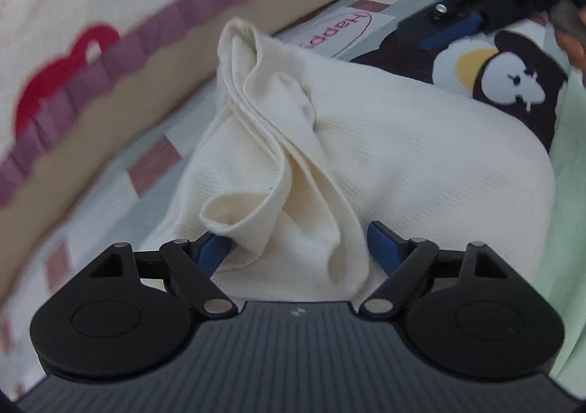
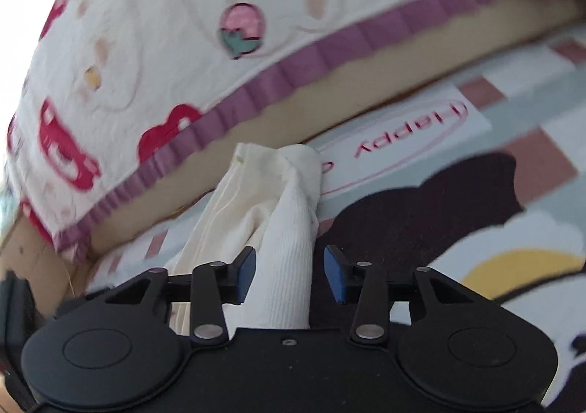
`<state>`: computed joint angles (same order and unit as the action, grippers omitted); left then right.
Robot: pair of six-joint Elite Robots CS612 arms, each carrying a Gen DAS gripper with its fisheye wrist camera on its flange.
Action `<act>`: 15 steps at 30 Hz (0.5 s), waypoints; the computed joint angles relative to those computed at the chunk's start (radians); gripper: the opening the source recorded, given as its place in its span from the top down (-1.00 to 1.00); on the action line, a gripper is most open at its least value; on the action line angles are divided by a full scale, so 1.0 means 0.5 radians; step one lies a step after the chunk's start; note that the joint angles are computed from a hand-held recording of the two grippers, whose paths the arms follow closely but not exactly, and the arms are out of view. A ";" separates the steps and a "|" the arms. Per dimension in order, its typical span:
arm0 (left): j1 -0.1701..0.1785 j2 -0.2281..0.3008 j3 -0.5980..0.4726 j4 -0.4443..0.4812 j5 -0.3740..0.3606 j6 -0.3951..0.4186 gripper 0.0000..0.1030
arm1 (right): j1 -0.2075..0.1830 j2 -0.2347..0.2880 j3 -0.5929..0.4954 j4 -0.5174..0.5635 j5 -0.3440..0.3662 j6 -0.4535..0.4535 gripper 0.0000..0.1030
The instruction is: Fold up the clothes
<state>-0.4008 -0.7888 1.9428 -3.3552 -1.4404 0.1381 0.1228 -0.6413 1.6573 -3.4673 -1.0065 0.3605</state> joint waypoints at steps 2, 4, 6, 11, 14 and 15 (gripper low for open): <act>0.051 -0.027 -0.057 0.114 -0.027 -0.031 0.84 | -0.007 0.012 -0.002 -0.026 0.056 -0.053 0.02; 0.093 -0.052 -0.112 0.177 0.042 -0.059 0.84 | -0.017 0.023 -0.003 -0.005 0.101 -0.097 0.00; 0.137 -0.055 -0.161 0.116 0.149 -0.113 0.84 | -0.028 0.034 -0.017 0.069 0.159 -0.081 0.00; 0.259 0.000 -0.260 -0.096 0.334 -0.660 -0.39 | -0.019 0.043 -0.044 0.171 0.221 -0.066 -0.01; 0.360 -0.032 -0.181 -0.092 -0.010 -1.091 -0.39 | -0.015 0.033 -0.042 0.241 0.210 -0.095 -0.03; 0.389 -0.038 -0.137 -0.109 -0.152 -1.223 -0.39 | -0.015 0.029 -0.041 0.266 0.197 -0.101 -0.03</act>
<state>-0.2063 -0.8079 1.8744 -3.4100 -1.5162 -0.4733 0.1152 -0.6266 1.6367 -3.3345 -0.9082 0.3098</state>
